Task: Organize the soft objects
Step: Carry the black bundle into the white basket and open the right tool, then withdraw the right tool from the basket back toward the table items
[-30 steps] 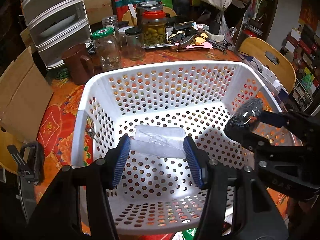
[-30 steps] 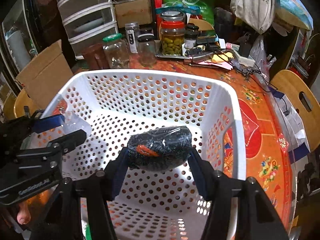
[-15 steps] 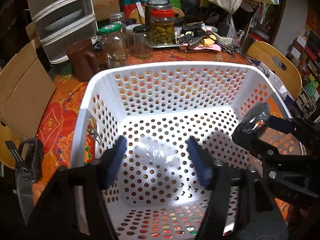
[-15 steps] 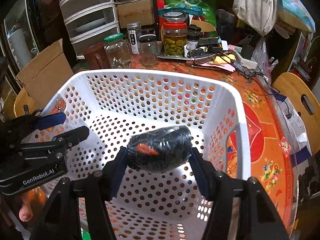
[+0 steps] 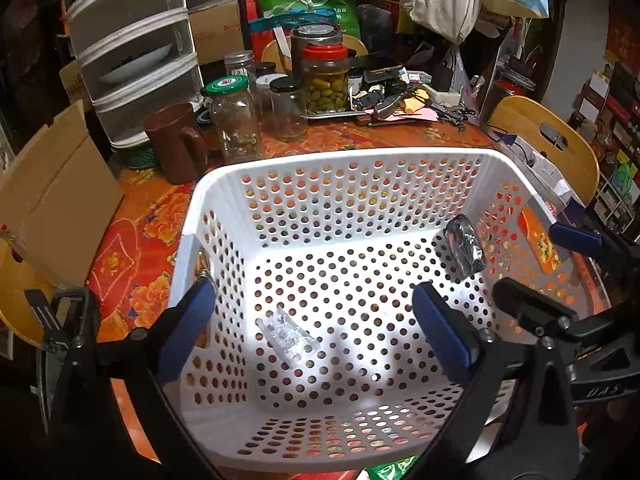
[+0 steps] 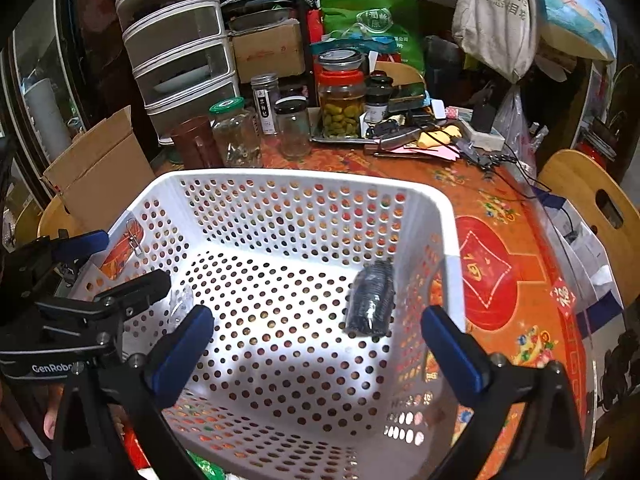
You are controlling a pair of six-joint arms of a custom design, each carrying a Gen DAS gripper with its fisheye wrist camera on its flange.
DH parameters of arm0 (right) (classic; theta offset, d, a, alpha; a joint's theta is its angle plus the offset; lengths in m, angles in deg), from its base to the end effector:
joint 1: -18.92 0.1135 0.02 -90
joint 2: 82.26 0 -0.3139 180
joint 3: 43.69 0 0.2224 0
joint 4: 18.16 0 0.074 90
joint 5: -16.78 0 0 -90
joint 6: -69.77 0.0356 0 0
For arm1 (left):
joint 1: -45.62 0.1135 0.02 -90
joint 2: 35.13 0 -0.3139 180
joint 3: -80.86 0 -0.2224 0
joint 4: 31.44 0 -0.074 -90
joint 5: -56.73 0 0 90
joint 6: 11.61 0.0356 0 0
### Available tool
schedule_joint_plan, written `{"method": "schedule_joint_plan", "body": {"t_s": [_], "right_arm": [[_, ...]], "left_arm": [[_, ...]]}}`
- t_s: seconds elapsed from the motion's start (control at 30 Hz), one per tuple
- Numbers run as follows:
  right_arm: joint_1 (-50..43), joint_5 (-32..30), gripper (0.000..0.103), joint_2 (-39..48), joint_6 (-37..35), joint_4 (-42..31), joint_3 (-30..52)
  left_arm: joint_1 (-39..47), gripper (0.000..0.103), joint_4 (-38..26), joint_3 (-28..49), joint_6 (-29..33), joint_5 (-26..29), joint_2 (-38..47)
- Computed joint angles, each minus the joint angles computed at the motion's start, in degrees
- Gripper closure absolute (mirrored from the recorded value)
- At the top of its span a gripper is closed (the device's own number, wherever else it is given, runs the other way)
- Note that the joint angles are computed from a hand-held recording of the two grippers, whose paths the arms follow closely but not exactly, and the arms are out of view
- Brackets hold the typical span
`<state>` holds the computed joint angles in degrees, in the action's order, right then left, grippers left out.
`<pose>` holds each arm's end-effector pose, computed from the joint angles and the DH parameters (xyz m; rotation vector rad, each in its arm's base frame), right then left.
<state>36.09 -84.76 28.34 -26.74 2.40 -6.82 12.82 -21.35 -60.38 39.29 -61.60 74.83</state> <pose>0.2444 0.0830 0.1067 -0.5954 2.4302 0.3289 0.2191 -0.1211 0.1058 -0.2937 2.4375 0.1301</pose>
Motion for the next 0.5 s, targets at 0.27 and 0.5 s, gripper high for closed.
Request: {"method": "schedule_joint_plan", "body": {"t_s": [0.27,0.5], "right_arm": [[-3.58,-2.88,0.0,-4.52,-1.96,2.84,-5.48],[-6.69,-7.19,0.0,-10.63,-3.9,3.83,-11.1]], "left_arm": [[-5.97,0.001,-4.85,-3.11,-5.28,-6.21,-6.06],[-13.01,0.001,-8.44,-6.12,-11.9,-10.16,-11.25]]}}
